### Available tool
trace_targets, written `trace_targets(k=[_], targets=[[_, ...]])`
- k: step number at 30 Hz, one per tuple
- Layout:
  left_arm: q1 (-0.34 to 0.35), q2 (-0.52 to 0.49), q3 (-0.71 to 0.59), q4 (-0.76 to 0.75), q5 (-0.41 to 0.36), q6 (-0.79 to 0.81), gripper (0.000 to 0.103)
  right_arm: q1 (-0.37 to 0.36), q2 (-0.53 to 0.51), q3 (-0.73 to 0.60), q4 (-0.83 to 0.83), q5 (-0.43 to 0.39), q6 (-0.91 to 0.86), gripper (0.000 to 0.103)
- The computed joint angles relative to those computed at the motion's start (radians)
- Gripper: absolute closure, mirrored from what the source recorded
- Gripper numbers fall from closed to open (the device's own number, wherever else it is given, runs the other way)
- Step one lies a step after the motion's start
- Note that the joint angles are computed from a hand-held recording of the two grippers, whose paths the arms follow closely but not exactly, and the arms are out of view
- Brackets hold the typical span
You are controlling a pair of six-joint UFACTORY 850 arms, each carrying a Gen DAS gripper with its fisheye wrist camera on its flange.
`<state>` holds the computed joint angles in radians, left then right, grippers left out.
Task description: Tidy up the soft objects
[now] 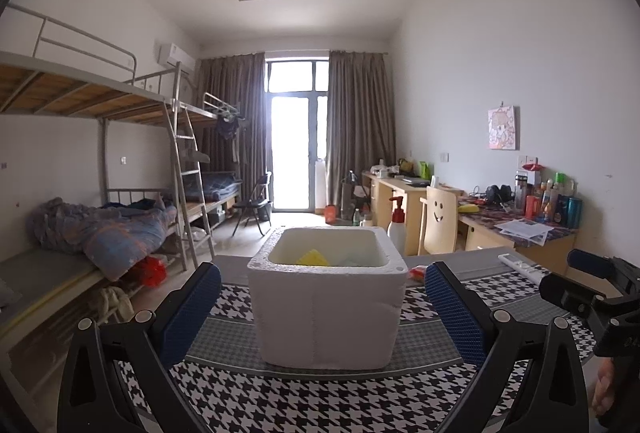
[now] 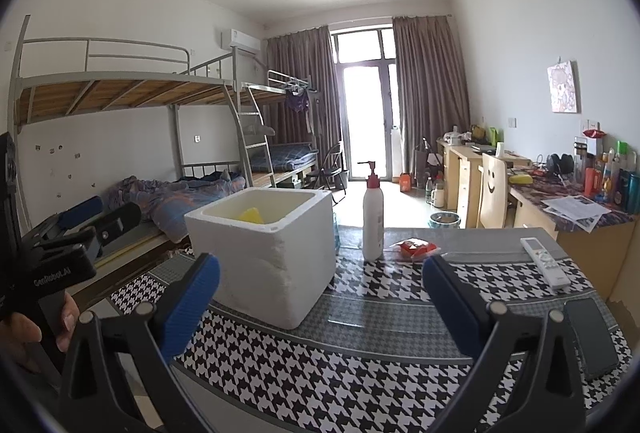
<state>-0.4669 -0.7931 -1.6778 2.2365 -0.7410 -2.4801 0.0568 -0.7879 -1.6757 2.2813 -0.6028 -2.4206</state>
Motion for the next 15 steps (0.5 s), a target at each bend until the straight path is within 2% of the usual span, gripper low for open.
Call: trace_targets(k=[15], targets=[[-0.003, 0.006, 0.006, -0.019, -0.001, 0.012, 0.001, 0.003, 0.006, 0.008, 0.013, -0.001, -0.019, 0.001]])
